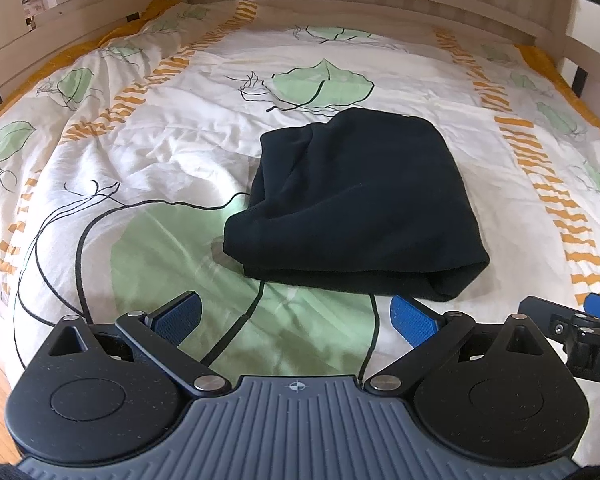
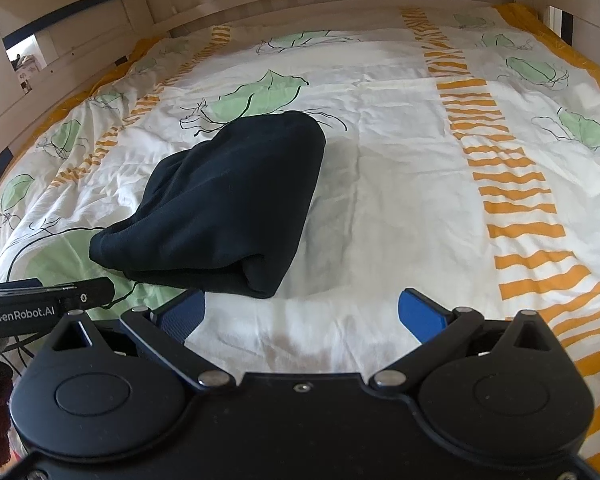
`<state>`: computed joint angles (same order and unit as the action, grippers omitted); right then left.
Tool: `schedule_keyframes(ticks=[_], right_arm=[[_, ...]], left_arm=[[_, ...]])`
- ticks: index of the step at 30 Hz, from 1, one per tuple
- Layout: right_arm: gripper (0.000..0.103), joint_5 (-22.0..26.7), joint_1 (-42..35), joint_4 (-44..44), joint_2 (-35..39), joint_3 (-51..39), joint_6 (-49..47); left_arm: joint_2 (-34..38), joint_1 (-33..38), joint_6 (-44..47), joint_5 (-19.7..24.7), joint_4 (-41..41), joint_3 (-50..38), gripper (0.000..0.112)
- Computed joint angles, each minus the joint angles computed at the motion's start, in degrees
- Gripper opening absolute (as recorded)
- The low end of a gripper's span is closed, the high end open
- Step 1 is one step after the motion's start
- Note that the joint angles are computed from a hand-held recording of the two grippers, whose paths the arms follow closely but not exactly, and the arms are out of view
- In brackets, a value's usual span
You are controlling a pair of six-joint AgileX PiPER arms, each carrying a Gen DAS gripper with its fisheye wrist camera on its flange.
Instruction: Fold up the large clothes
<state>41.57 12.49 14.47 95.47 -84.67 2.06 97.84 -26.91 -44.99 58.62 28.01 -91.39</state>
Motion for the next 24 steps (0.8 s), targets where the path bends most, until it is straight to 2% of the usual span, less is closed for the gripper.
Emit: schedule_keyframes(ticks=[24], right_arm=[[0.103,1.93,-1.14,3.51,1.49,-0.68,-1.13]], left_arm=[[0.77,-0.17,0.59,1.18,-1.02,-0.47,0.102]])
